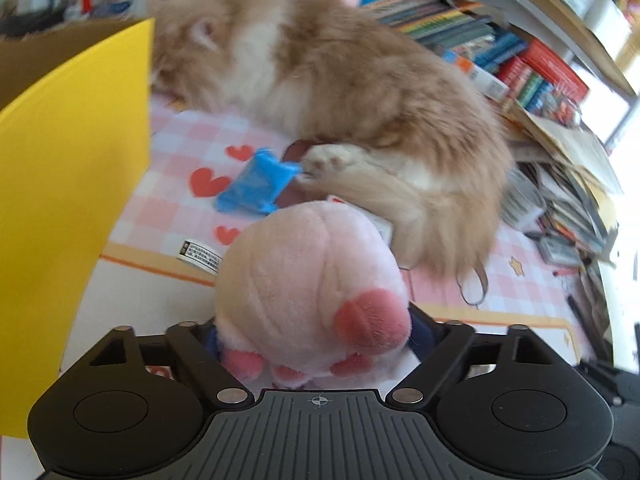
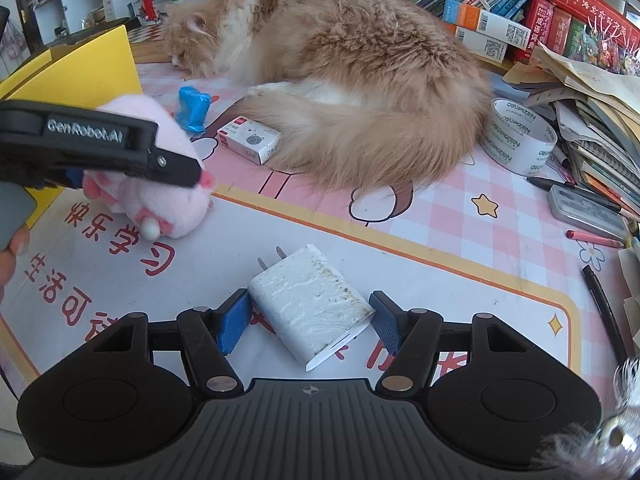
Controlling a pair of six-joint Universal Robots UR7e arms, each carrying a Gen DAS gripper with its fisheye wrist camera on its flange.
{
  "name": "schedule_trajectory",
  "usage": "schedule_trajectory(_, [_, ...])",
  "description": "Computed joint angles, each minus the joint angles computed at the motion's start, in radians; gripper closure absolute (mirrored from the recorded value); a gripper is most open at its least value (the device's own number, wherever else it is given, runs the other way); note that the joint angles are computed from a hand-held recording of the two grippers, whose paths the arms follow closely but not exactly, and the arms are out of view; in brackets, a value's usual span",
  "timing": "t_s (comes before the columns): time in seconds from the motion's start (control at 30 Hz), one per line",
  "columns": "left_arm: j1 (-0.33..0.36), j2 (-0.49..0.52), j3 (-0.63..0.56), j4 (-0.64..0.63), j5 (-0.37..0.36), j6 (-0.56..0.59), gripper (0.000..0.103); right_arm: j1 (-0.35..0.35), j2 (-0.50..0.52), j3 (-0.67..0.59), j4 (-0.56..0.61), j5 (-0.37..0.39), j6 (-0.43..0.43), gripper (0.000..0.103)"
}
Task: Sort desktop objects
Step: 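Lift the plush in the left tool and block in the right tool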
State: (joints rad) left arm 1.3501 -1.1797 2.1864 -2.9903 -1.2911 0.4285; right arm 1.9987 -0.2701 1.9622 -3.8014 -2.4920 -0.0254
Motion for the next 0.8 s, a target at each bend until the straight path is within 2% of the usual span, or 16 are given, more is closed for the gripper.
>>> schedule_trajectory(0.07, [-0.019,-0.011,0.021,-0.018,0.015,0.041,0.031,0.000,0.000,0.000,-0.002,0.000,0.000,0.041])
schedule_trajectory(0.23, [-0.052,-0.074,0.079,-0.058,0.026,0.123,0.034,-0.001,-0.003,0.003,0.004,0.000,0.015,0.042])
schedule_trajectory(0.47, [-0.035,-0.215,0.113,0.014,-0.009,0.055,0.033,0.018,-0.002,-0.001,-0.024,-0.011,0.027,0.042])
schedule_trajectory(0.8, [-0.033,-0.326,0.144,0.021,-0.044,0.030,0.033,0.062,-0.017,-0.006,0.014,-0.024,0.082,0.042])
